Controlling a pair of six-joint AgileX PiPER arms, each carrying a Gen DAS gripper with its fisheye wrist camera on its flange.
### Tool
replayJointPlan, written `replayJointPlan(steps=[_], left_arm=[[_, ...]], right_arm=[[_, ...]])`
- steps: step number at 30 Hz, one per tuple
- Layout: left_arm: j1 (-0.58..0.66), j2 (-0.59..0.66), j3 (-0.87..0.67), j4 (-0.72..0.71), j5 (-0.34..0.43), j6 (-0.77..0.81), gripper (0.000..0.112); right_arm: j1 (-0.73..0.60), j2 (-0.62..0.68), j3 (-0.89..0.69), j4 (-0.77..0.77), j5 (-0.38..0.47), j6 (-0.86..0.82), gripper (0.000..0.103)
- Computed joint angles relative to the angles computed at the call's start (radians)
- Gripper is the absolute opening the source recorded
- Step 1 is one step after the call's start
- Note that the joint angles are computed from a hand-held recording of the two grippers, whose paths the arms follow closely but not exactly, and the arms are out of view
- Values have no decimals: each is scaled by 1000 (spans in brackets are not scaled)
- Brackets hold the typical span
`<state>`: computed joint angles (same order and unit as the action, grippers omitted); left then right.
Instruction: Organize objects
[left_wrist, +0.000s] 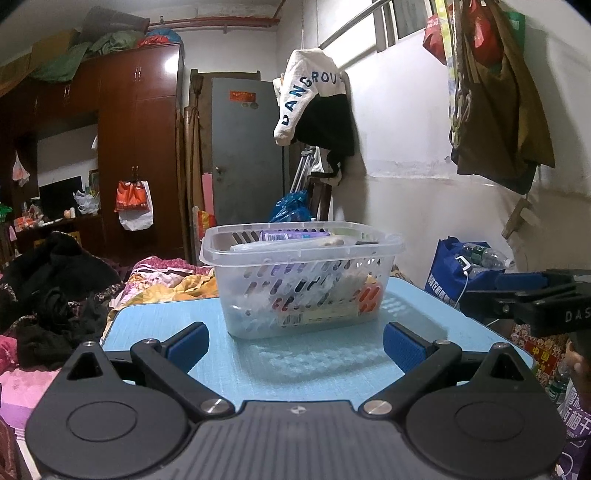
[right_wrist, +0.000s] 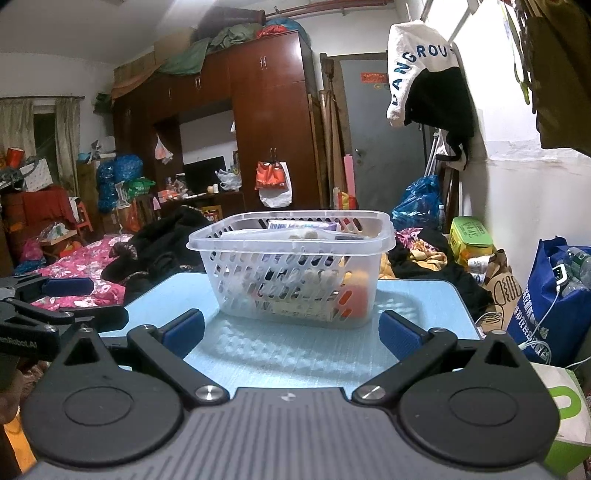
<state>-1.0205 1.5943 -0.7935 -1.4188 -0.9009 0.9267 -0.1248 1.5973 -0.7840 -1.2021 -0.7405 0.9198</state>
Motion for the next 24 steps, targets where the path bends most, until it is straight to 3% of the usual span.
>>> replayJointPlan(steps=[24], left_arm=[[1,6,-10,-3,25,12,101]], right_arm=[[-3,-5,-4,-22,0,29,103]])
